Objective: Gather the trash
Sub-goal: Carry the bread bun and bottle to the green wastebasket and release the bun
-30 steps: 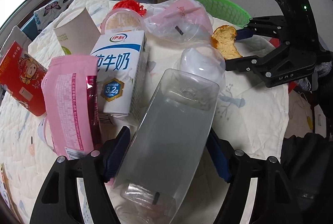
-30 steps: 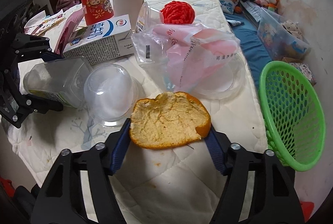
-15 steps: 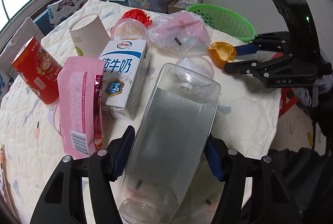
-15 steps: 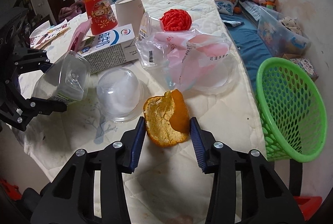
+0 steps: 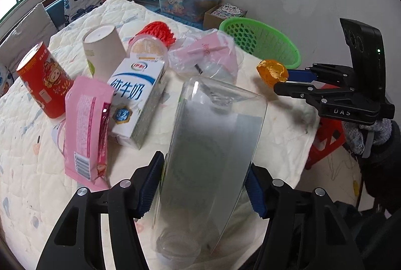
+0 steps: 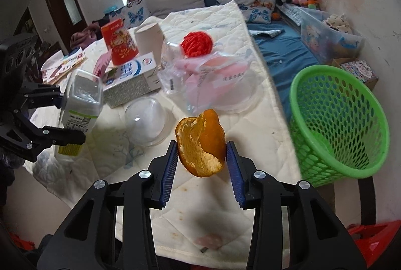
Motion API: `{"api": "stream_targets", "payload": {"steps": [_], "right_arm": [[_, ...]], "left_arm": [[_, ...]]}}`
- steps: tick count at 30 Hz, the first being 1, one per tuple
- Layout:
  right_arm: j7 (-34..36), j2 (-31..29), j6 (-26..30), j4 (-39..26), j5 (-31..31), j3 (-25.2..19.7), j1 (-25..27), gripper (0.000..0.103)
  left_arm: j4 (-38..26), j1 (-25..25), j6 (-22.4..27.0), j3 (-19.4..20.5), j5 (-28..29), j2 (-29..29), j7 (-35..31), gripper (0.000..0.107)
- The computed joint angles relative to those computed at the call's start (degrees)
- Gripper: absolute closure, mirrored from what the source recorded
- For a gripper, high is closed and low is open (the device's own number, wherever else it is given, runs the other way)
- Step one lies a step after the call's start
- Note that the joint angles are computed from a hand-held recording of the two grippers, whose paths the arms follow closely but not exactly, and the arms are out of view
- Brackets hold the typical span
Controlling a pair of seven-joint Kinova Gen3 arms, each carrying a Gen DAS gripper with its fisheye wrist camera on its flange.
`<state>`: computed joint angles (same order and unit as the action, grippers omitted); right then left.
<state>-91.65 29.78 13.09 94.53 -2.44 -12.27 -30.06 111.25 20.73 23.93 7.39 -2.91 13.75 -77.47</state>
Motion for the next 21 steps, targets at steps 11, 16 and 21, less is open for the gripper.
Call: {"api": "stream_targets", "payload": {"steps": [11,16,21], "right_arm": [[-5.88,-0.41,-0.29,-1.27,-0.31,7.17,3.26,0.063],[-8.52,3.26,3.63,-6.09,0.86,9.38,5.53,0.063],[-7.77,7.85,8.54,-11.49,-0.67,6.15,11.59,0.063]], "left_arm": [[-9.24,1.39,4.06,0.57,0.37,2.41,1.23,0.051],[-16.12,1.45,5.16,1.19,1.56,4.89,0.37,0.051],[-25.81,3.24,7.73,0.82,1.56,9.37,0.54,0.051]]}}
